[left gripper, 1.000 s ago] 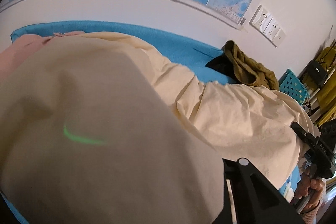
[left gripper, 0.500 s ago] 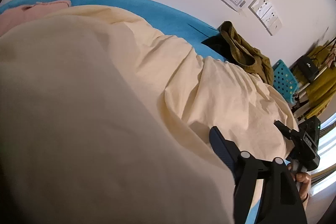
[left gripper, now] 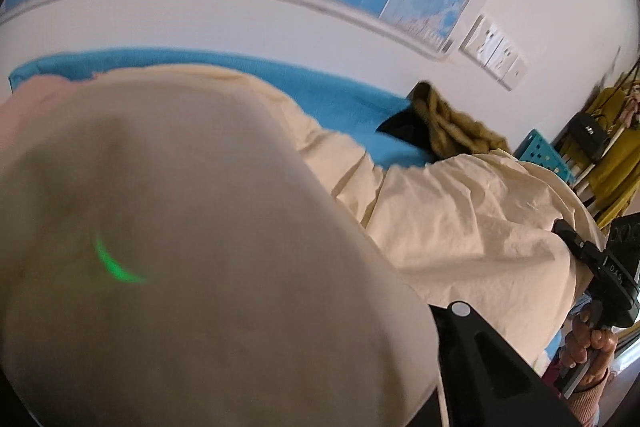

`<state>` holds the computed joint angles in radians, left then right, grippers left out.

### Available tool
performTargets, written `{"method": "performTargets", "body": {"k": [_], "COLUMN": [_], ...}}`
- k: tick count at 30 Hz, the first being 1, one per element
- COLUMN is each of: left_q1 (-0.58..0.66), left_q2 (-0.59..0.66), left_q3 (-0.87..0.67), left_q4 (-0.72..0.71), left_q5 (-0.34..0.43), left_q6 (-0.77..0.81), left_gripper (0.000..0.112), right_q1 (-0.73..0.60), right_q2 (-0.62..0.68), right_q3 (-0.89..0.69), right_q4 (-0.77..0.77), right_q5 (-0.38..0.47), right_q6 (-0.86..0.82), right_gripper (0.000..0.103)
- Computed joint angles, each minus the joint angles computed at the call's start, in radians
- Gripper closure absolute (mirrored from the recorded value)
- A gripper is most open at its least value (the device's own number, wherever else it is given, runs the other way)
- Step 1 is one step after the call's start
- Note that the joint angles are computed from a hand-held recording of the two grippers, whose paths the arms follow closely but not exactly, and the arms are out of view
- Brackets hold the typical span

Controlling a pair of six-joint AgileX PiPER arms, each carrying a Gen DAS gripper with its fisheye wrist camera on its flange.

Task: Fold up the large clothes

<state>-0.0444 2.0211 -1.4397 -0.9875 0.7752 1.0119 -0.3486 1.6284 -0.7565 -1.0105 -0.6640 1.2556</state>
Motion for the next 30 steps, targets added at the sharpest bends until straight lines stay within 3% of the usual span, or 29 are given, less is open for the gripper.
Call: {"method": "performTargets", "body": {"k": [11,20,30], "left_q1": [0.084,0.162,0.216], "left_q2": [-0.1,-0.157,-0.138], "left_q3": [0.006,0.001,-0.087], "left_q4": [-0.074,-0.09,-0.054], "left_q5": [0.046,0.03,0.004], "left_q6": [0.058,0.071,0.016], "left_gripper": [0.096,0.096,0.096], "right_q1": [0.101,0.195,0.278], "right_q2": [-0.088,-0.035,0.073], "right_q3": [-0.103,-0.26,-0.463], "right_q4": [-0.081,-0.168,-0.307], "right_q5": [0.092,0.144,0.188], "right_q6": [0.04,0.126,0.272], "right_gripper": [0.091,0.091,0.091]}}
